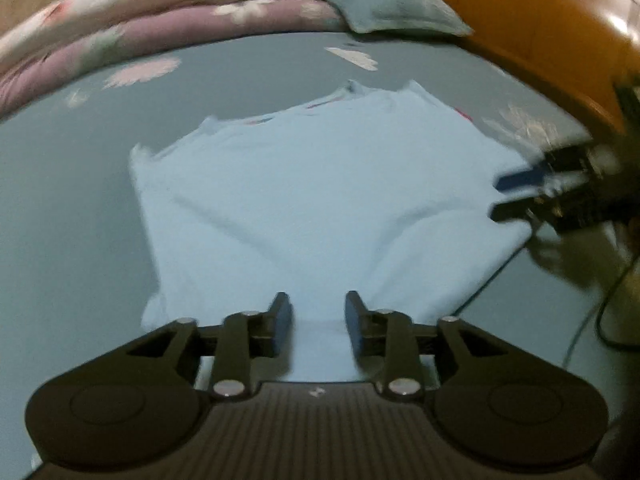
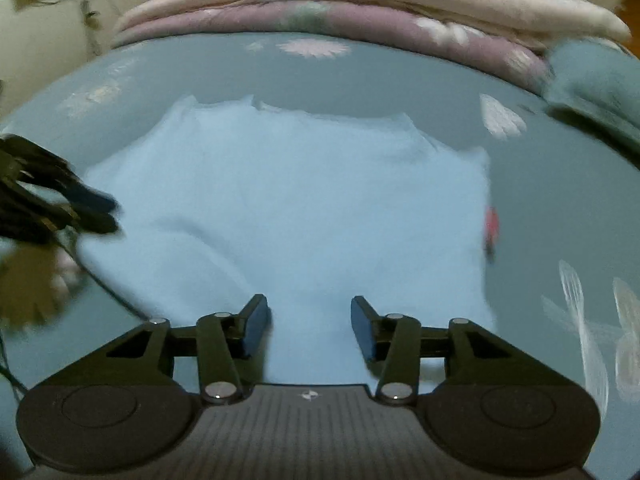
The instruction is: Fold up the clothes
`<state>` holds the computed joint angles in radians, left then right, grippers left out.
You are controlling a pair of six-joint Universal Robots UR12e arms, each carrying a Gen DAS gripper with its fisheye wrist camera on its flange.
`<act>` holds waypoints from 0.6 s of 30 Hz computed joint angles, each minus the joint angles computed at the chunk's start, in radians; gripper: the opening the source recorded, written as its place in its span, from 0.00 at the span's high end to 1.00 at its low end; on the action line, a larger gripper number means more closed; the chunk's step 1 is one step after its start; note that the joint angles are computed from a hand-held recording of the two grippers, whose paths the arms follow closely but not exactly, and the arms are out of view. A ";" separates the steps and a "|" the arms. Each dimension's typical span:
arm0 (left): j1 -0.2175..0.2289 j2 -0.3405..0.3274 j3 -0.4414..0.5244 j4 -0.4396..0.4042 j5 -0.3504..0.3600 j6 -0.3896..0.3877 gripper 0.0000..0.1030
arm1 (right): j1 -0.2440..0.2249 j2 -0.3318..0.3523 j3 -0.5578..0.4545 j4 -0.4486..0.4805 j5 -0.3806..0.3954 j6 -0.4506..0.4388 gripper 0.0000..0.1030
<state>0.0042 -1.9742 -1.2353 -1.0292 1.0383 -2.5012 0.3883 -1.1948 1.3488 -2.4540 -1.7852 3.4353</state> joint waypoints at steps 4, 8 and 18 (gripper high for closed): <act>-0.005 0.017 0.007 0.016 0.032 0.022 0.63 | 0.014 -0.011 -0.017 0.036 -0.056 0.126 0.48; -0.017 0.012 0.032 -0.027 -0.038 0.065 0.61 | 0.015 0.002 -0.025 -0.039 0.022 0.144 0.47; -0.016 0.031 0.009 -0.048 0.075 -0.082 0.57 | 0.033 -0.047 0.031 0.006 -0.033 0.231 0.46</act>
